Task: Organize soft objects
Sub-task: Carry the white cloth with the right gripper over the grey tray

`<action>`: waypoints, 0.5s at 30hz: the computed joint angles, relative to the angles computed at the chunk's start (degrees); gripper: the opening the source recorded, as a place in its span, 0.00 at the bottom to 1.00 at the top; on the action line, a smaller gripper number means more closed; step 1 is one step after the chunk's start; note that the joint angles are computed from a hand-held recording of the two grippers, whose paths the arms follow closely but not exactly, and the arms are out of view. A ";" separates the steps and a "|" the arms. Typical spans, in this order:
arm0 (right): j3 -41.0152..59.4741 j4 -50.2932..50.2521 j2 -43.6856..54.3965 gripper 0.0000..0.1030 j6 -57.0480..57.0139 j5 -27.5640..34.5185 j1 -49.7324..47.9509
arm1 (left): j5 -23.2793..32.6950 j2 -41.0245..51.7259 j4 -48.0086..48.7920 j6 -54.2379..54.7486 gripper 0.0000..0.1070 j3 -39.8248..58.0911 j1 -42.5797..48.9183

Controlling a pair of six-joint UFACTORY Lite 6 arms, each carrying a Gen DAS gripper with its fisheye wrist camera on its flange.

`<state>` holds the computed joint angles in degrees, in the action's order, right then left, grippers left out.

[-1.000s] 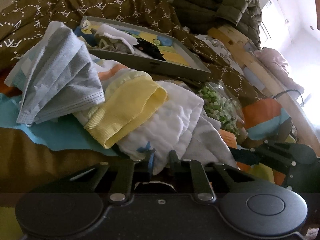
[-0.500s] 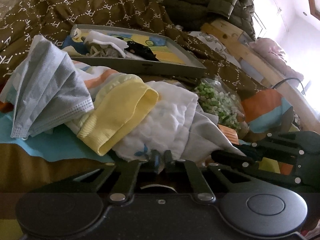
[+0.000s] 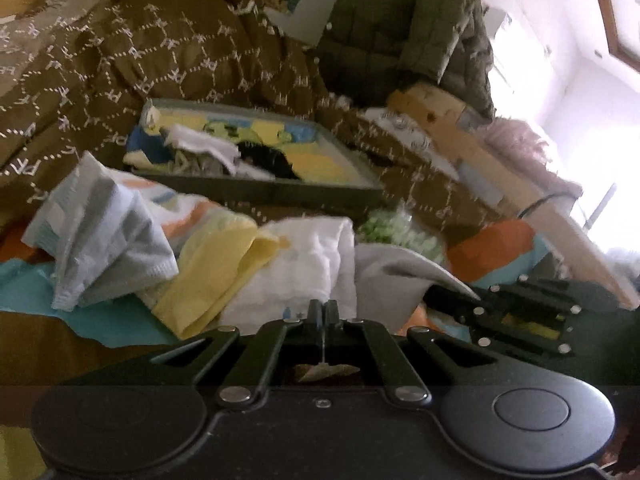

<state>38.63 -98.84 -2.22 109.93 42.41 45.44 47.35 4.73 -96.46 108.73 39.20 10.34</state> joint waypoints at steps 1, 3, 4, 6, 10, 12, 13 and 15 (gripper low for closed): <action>-0.75 -0.30 -1.07 0.00 0.48 0.50 0.03 | 0.59 -1.19 0.44 -0.93 0.00 -0.44 0.58; -1.95 -0.42 -2.67 0.00 1.35 2.20 0.61 | 1.19 -4.15 1.39 -2.51 0.00 -1.43 1.63; -2.42 -0.60 -3.58 0.00 1.59 2.78 0.63 | 1.31 -5.24 1.90 -3.37 0.00 -1.60 1.89; -3.57 -1.49 -5.47 0.00 2.72 3.58 0.55 | 1.28 -7.38 3.34 -4.82 0.00 -1.72 2.53; -6.10 -2.28 -9.78 0.00 3.69 4.70 0.48 | 0.20 -11.16 5.89 -8.50 0.00 -1.16 2.93; -6.94 -2.54 -11.59 0.00 4.07 4.84 0.17 | -1.02 -13.02 6.99 -10.18 0.00 -0.94 2.51; -7.12 -2.28 -12.26 0.00 4.01 5.04 0.30 | -1.98 -14.02 7.53 -10.96 0.00 -0.83 2.01; -8.15 -2.79 -13.99 0.00 4.62 5.28 0.04 | -3.38 -15.65 8.72 -12.41 0.00 -0.58 1.30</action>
<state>30.48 -101.63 -16.21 114.55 47.68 45.48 43.97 -10.92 -87.73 96.32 38.62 11.64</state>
